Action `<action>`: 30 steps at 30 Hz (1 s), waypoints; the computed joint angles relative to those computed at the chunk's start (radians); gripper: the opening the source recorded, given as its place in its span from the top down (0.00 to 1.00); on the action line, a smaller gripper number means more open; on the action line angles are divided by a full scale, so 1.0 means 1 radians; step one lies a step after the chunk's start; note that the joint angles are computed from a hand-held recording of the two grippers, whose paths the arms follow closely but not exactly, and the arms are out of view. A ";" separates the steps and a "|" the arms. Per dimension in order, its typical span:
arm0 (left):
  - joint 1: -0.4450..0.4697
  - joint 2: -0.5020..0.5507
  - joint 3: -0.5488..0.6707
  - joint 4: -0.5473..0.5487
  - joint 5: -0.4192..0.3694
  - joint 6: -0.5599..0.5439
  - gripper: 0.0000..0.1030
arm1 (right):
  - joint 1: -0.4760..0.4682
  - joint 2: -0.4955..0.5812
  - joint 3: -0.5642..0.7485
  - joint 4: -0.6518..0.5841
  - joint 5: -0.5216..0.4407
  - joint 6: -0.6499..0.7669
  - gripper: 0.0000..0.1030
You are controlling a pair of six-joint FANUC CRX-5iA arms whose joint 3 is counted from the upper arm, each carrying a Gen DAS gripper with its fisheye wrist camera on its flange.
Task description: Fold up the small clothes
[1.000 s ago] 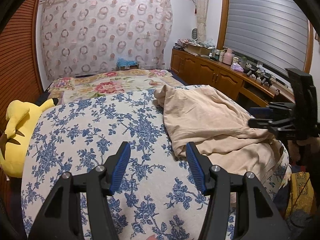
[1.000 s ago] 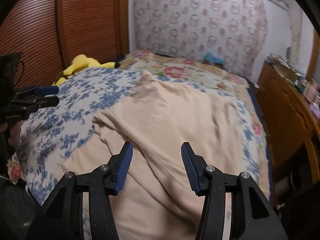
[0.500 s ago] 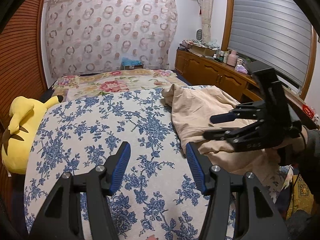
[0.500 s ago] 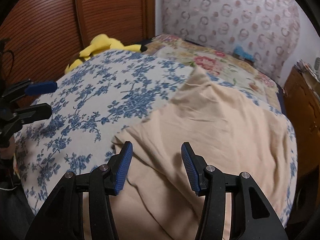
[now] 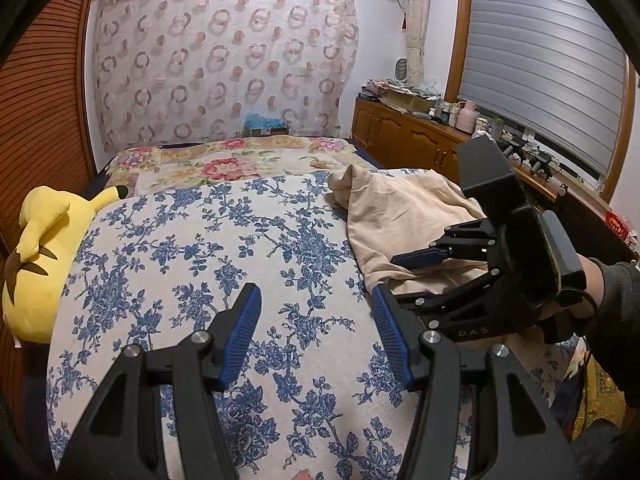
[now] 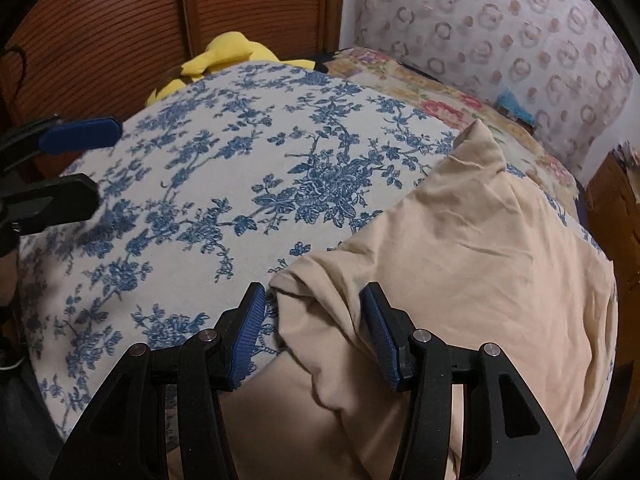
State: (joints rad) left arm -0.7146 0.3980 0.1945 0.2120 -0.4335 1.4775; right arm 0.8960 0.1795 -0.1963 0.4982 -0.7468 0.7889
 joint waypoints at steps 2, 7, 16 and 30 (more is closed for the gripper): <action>0.000 0.000 -0.001 0.000 -0.001 0.001 0.45 | 0.000 0.004 -0.005 0.021 0.002 -0.015 0.50; 0.001 0.000 -0.004 0.001 -0.001 0.001 0.45 | 0.005 0.019 -0.021 0.109 0.002 -0.061 0.91; 0.001 0.000 -0.011 0.010 0.003 -0.010 0.45 | -0.062 -0.109 -0.084 0.252 0.010 -0.183 0.94; -0.007 0.028 0.004 0.032 -0.022 -0.039 0.45 | -0.318 -0.104 -0.056 0.386 -0.255 -0.310 0.86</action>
